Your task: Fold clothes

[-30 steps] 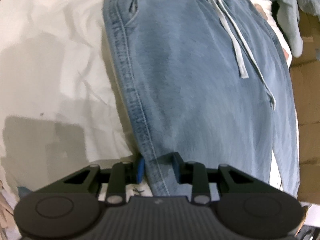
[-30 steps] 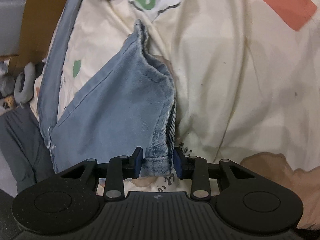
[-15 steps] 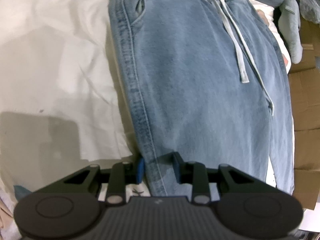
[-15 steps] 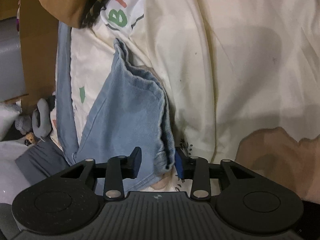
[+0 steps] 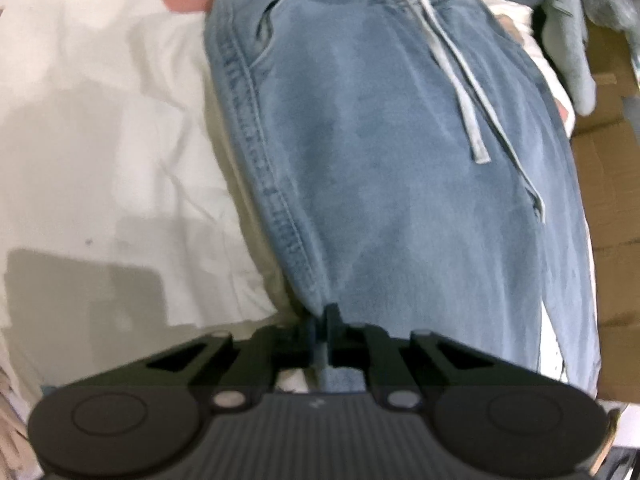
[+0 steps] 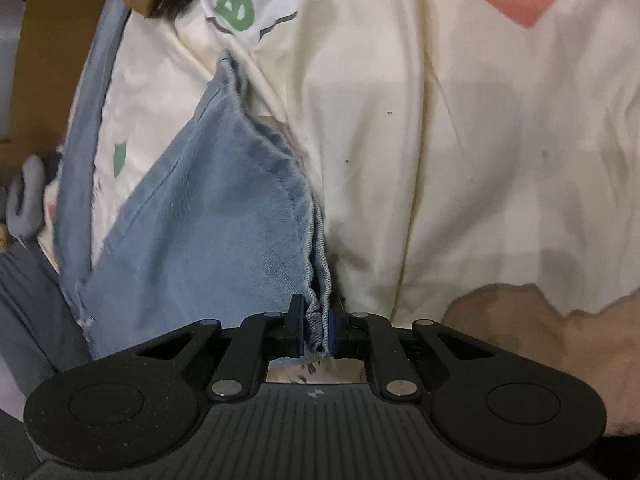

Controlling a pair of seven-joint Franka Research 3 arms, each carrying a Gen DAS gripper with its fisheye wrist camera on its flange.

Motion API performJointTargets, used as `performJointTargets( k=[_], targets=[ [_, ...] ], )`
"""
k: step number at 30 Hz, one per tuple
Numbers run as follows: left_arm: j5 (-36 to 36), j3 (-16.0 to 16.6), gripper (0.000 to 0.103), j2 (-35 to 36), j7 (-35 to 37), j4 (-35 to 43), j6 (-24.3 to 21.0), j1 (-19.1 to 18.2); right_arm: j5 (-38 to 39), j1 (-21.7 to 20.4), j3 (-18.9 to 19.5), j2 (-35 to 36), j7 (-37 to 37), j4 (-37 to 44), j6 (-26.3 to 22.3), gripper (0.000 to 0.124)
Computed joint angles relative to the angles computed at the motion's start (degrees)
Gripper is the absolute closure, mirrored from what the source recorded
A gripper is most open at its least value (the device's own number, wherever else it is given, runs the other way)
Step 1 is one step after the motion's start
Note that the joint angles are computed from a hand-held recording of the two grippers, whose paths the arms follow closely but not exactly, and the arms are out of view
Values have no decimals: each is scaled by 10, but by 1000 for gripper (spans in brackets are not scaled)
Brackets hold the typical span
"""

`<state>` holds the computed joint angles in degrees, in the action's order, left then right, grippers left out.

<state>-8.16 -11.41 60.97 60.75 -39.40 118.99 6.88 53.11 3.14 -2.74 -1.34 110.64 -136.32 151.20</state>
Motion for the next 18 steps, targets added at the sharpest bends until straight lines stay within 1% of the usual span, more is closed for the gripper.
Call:
performJointTargets(
  k=[2, 4, 5, 10, 14, 15, 16, 17, 18],
  targets=[
    [0, -2, 100, -19, 14, -25, 6, 4, -30, -2, -1, -4, 19, 3, -17, 115],
    [-4, -5, 100, -61, 26, -93, 34, 7, -57, -3, -2, -8, 35, 8, -34, 115],
    [-5, -5, 100, -72, 27, -108, 37, 6, -70, -4, -2, -9, 43, 10, -43, 115],
    [5, 2, 100, -59, 19, -80, 11, -13, -126, -2, 2, -12, 89, 9, -59, 115],
    [11, 7, 98, -24, 4, -20, -34, -18, -170, 2, 6, 10, 130, 26, -64, 115],
    [12, 7, 97, -11, -1, 4, -50, -19, -180, 3, 6, 16, 140, 30, -66, 115],
    [13, 7, 91, 1, -1, 27, -66, -19, -189, 3, 6, 20, 147, 34, -69, 115],
    [17, 8, 89, 6, 2, 40, -75, -18, -193, 4, 6, 23, 150, 37, -70, 115],
    [21, 11, 86, -1, 7, 33, -73, -16, -197, 4, 6, 25, 153, 40, -73, 114]
  ],
)
